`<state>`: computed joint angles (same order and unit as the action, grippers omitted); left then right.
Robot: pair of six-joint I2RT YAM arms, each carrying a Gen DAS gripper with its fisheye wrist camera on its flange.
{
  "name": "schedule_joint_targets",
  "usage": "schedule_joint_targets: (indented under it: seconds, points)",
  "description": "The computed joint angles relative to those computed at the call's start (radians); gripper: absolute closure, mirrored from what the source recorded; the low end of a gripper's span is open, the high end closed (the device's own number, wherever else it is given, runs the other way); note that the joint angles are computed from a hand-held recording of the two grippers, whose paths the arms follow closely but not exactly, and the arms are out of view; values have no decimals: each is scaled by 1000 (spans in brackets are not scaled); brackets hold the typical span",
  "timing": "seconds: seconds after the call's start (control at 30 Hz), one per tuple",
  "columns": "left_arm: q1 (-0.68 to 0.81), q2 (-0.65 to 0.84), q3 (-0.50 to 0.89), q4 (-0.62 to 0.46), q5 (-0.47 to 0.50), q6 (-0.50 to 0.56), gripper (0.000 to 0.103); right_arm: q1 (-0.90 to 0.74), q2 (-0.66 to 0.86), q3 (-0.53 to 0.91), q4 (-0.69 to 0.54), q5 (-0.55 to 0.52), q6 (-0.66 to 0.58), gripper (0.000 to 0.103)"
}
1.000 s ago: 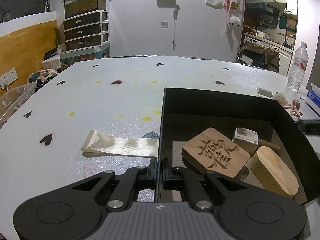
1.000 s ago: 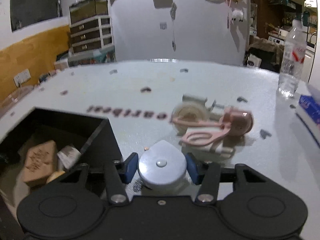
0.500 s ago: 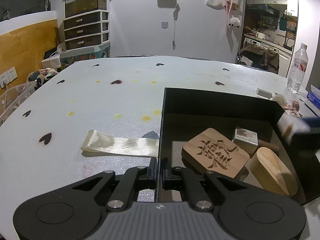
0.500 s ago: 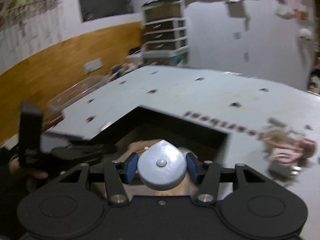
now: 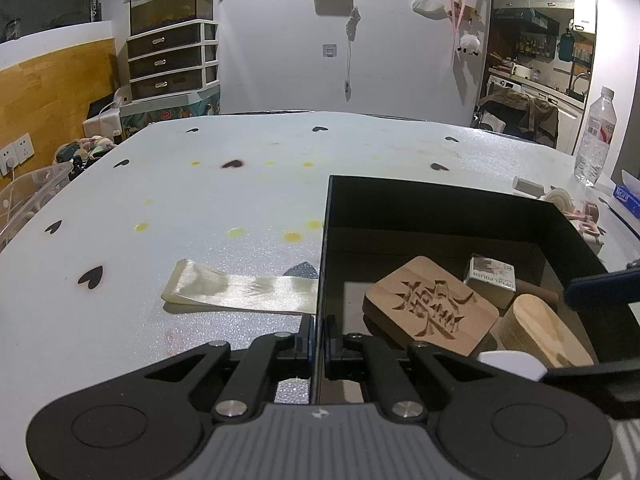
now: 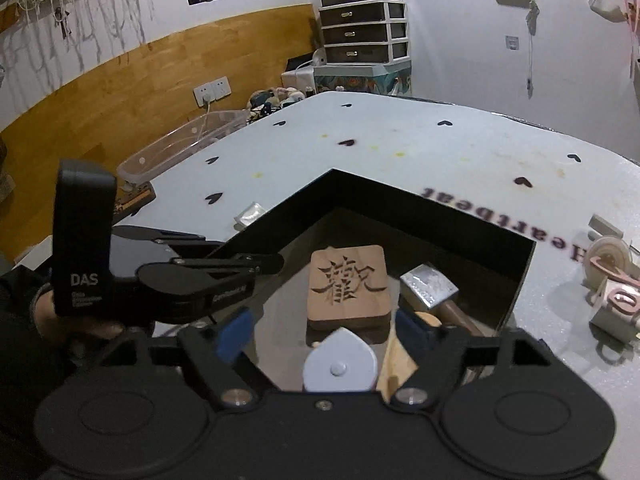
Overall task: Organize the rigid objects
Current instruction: 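Lower the tape measure into the black box and open the right gripper, then move the right gripper to the pink scissors and grasp them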
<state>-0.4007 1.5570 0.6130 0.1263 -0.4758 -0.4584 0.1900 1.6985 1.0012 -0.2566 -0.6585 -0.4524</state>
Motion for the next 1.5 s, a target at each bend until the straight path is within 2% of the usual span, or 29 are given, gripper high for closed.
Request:
schedule_joint_targets:
  seconds: [0.1,0.17,0.27,0.7,0.9,1.03,1.17,1.27,1.4,1.5]
  points:
    - [0,1,1,-1,0,0,98,-4,-5,1,-7,4,10,16]
    - [0,1,1,-1,0,0,98,-8,-6,6,-15,11,24,4]
    - [0,1,1,-2,0,0,98,-21,-11,8,-18,5,38,0]
    - [1,-1,0,-3,-2,2,98,-91,-28,9,28,8,79,0]
    - [0,0,1,-3,-2,1,98,-148,31,49,107,103,177,0]
    - [1,0,0,-2,-1,3,98,-182,93,77,201,192,227,0]
    - [0,-5,0,-7,-2,4,98,-225,194,167,277,251,276,0]
    - [1,-7,0,-12,-1,4,98,-248,295,272,297,297,258,0]
    - [-2,-1,12,-24,-5,1,98,-262,440,456,234,348,175,0]
    - [-3,6,21,-30,-7,1,98,-287,546,602,156,283,165,2]
